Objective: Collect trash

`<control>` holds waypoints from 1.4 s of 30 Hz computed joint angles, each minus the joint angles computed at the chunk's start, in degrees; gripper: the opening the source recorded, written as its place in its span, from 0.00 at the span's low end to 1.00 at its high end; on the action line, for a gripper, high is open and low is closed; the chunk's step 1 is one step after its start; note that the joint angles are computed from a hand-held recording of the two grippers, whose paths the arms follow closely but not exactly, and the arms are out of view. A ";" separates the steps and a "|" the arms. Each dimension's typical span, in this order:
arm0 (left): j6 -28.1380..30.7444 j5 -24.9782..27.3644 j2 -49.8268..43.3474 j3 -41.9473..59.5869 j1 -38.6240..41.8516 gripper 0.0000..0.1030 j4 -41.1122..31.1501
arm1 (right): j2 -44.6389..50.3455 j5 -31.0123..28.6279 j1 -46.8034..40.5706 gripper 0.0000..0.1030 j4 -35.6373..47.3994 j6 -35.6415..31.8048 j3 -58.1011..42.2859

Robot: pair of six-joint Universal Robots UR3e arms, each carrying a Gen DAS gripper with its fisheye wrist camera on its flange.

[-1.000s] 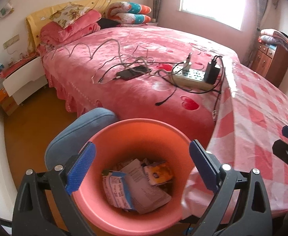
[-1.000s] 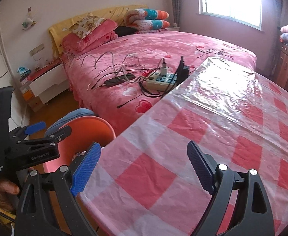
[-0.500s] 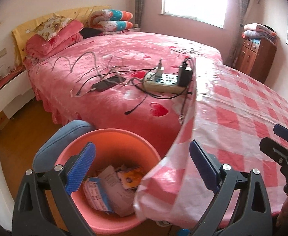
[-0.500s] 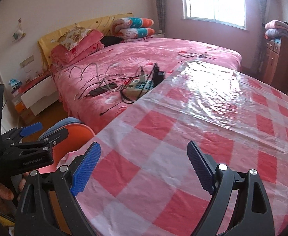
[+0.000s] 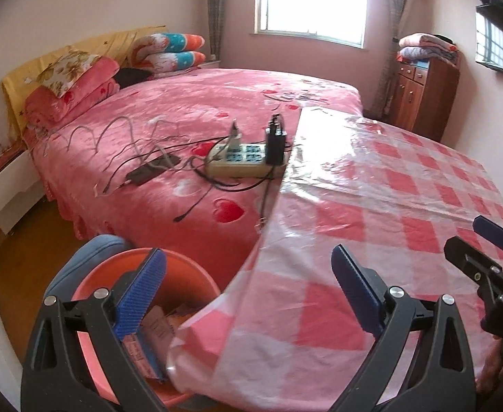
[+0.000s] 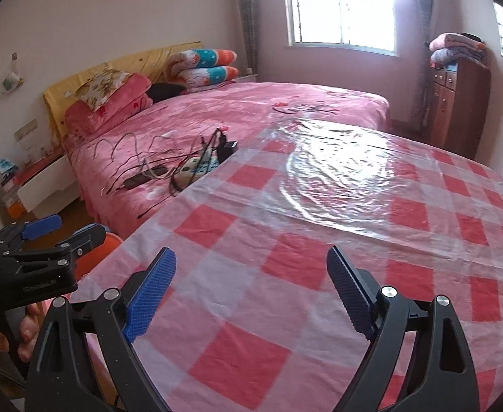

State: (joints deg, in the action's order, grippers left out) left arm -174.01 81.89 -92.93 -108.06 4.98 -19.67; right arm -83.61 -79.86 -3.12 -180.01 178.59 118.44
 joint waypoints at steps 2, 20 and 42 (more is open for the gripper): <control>-0.48 0.68 -0.74 1.28 -1.66 0.94 0.02 | -0.72 0.11 -1.07 0.86 -0.77 -0.07 1.11; -6.28 5.53 -11.42 14.13 -17.65 0.96 3.61 | -10.22 7.15 -21.21 0.86 -4.98 -2.57 12.99; -7.86 14.40 -29.28 45.25 -33.05 0.96 -8.26 | -20.43 16.59 -45.09 0.86 -12.46 -7.74 24.26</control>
State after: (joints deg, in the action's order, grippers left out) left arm -181.88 96.30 -122.21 -62.81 -28.07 -27.94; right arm -104.05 -63.27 -48.21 -192.47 170.86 142.70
